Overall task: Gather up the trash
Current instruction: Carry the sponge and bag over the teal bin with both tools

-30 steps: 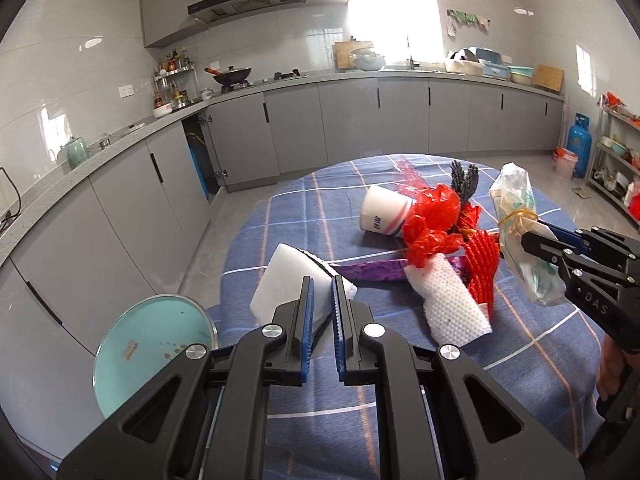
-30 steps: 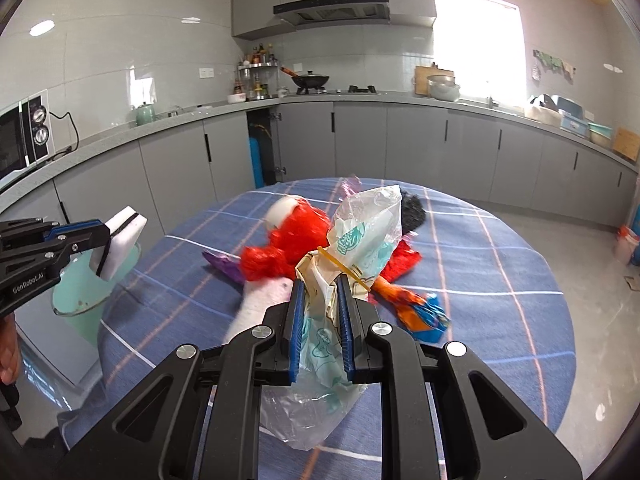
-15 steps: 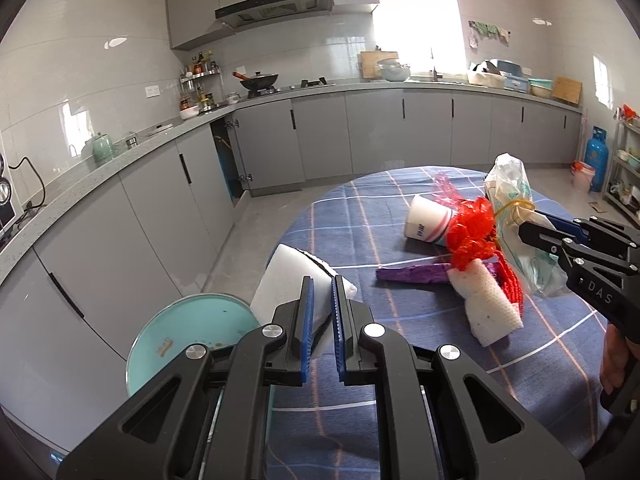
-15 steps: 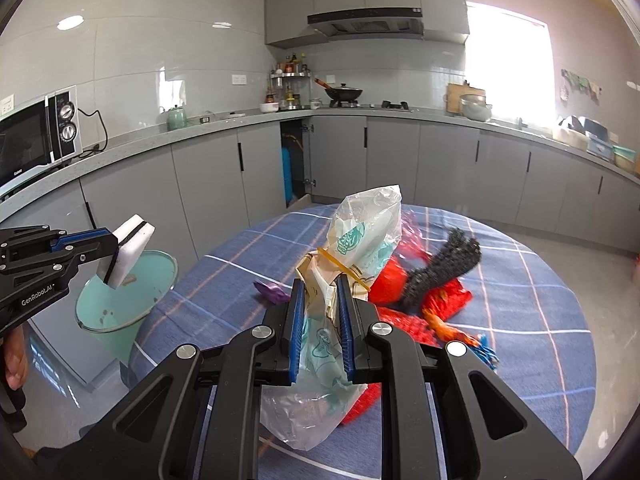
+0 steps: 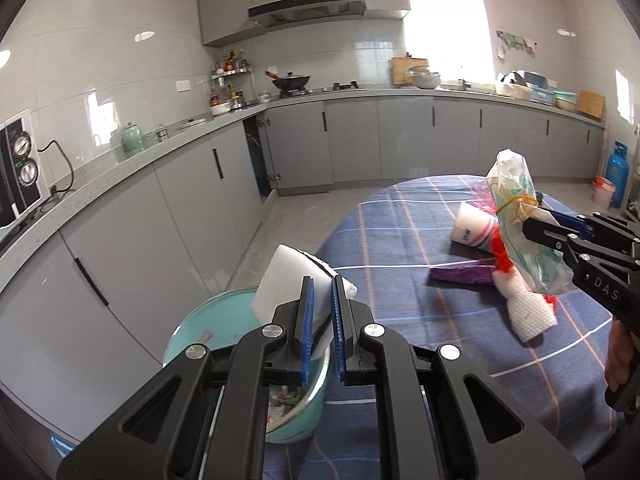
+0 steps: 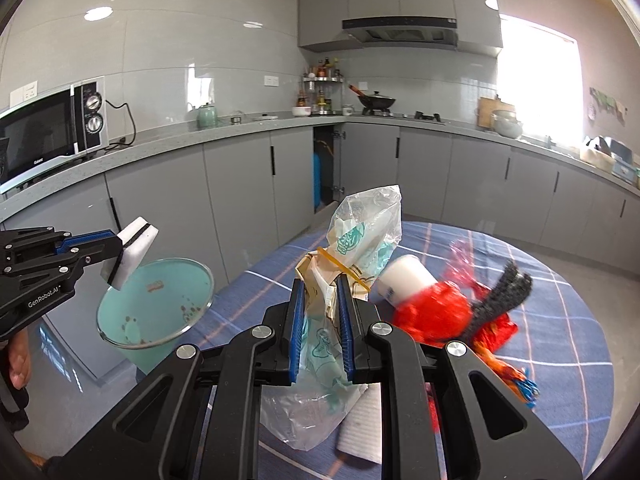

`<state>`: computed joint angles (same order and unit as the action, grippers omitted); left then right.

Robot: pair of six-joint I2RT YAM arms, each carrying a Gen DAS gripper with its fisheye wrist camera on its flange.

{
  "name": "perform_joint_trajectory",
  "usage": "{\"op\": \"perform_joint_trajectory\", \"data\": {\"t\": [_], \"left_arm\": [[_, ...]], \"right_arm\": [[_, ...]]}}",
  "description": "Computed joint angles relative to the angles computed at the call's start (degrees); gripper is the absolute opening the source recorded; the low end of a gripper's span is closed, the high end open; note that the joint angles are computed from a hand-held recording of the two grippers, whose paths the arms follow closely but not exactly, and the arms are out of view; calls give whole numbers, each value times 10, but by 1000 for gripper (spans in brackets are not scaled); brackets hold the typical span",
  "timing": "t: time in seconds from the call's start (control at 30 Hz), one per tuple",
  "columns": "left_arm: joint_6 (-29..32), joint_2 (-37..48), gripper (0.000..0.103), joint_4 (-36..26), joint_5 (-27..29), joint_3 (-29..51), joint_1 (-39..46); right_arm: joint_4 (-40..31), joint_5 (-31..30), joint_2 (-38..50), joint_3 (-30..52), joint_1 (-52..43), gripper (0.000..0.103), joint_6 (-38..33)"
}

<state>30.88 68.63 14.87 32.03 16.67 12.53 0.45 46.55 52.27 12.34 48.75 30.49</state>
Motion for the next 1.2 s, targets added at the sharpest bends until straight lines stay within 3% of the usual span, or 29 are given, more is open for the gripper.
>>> {"op": "perform_joint_trajectory", "data": {"t": [0.4, 1.2], "left_arm": [[26, 68, 10, -8, 39, 59, 95], [14, 229, 10, 23, 31, 173, 160]], "right_arm": [[121, -39, 160, 69, 1, 17, -51], [223, -132, 371, 206, -41, 17, -119]]}}
